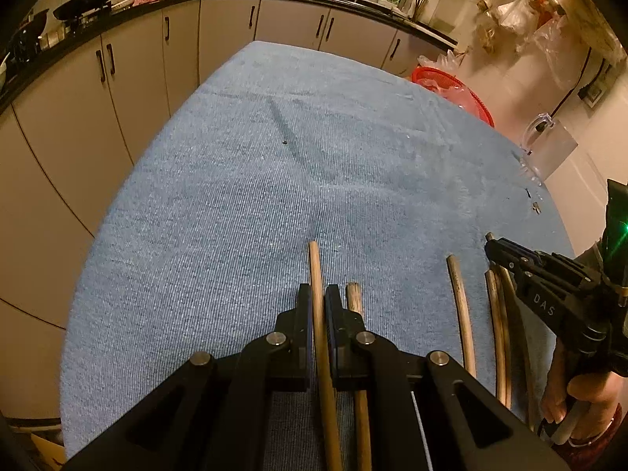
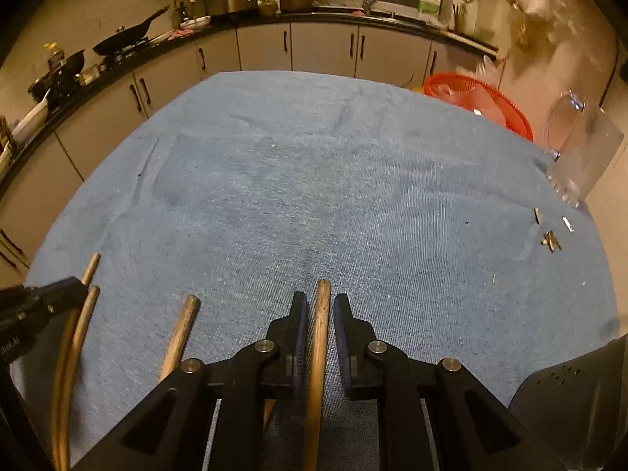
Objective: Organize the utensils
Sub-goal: 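Close the left gripper on a chopstick while the right gripper grasps another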
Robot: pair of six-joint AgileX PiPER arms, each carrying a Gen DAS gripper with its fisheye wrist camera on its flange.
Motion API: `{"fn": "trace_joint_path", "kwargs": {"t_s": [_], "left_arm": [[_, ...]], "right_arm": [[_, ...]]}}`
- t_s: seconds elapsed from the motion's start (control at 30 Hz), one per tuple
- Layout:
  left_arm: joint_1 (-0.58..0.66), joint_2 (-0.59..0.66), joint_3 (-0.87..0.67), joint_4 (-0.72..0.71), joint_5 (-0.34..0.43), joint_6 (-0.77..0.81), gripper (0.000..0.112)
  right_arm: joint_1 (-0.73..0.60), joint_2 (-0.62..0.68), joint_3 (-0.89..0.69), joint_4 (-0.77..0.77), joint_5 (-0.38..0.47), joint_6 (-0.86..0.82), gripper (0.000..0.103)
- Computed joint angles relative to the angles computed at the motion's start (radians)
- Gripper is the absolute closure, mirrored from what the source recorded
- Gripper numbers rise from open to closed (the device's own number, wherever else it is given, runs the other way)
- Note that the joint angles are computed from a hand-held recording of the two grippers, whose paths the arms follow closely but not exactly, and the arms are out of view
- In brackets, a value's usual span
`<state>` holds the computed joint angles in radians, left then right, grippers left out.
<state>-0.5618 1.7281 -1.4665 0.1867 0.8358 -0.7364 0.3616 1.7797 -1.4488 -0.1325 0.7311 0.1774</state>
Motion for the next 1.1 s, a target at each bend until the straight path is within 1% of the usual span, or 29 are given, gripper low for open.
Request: {"fn": "trace_joint_path", "kwargs": {"t_s": [0.07, 0.13, 0.23, 0.3, 0.37, 0.43, 0.57, 0.7, 0.77, 0.83, 0.93, 1.1], "left_arm": [[-0.007, 0.008, -0.003, 0.016, -0.004, -0.014, 0.105], [-0.005, 0.003, 0.011, 0.018, -0.026, -0.022, 0.105], [-0.008, 0.008, 0.008, 0.024, -0.027, -0.027, 0.105], [-0.019, 0.016, -0.002, 0.053, -0.015, -0.04, 0.105], [-0.03, 0.023, -0.011, 0.079, -0.002, -0.052, 0.105], [-0.046, 0.035, -0.027, 0.113, 0.017, -0.067, 0.105], [-0.048, 0.041, -0.032, 0.119, 0.02, -0.067, 0.106], [-0.005, 0.019, -0.002, 0.032, -0.026, -0.022, 0.106], [0.012, 0.007, 0.017, -0.009, -0.049, 0.0, 0.106], [0.024, 0.001, 0.025, -0.029, -0.061, 0.006, 0.106], [0.033, 0.002, 0.027, -0.058, -0.066, 0.024, 0.106], [0.011, 0.016, 0.002, -0.016, -0.039, 0.001, 0.106]], "right_arm": [[-0.015, -0.007, 0.002, 0.043, -0.004, -0.036, 0.087], [-0.027, -0.017, 0.014, 0.076, -0.013, -0.069, 0.087], [-0.058, -0.021, 0.029, 0.148, -0.037, -0.131, 0.094], [-0.098, -0.018, 0.023, 0.268, -0.025, -0.216, 0.095], [-0.139, -0.014, 0.013, 0.398, 0.004, -0.307, 0.095], [-0.151, -0.017, 0.012, 0.44, 0.004, -0.324, 0.095], [-0.148, -0.045, 0.03, 0.453, -0.026, -0.33, 0.095], [-0.144, -0.057, 0.046, 0.478, -0.05, -0.346, 0.095], [-0.158, -0.051, 0.043, 0.515, -0.05, -0.374, 0.095], [-0.165, -0.055, 0.05, 0.531, -0.057, -0.39, 0.096], [-0.164, -0.046, 0.041, 0.524, -0.054, -0.382, 0.096], [-0.173, -0.023, 0.019, 0.496, -0.027, -0.349, 0.096]]}}
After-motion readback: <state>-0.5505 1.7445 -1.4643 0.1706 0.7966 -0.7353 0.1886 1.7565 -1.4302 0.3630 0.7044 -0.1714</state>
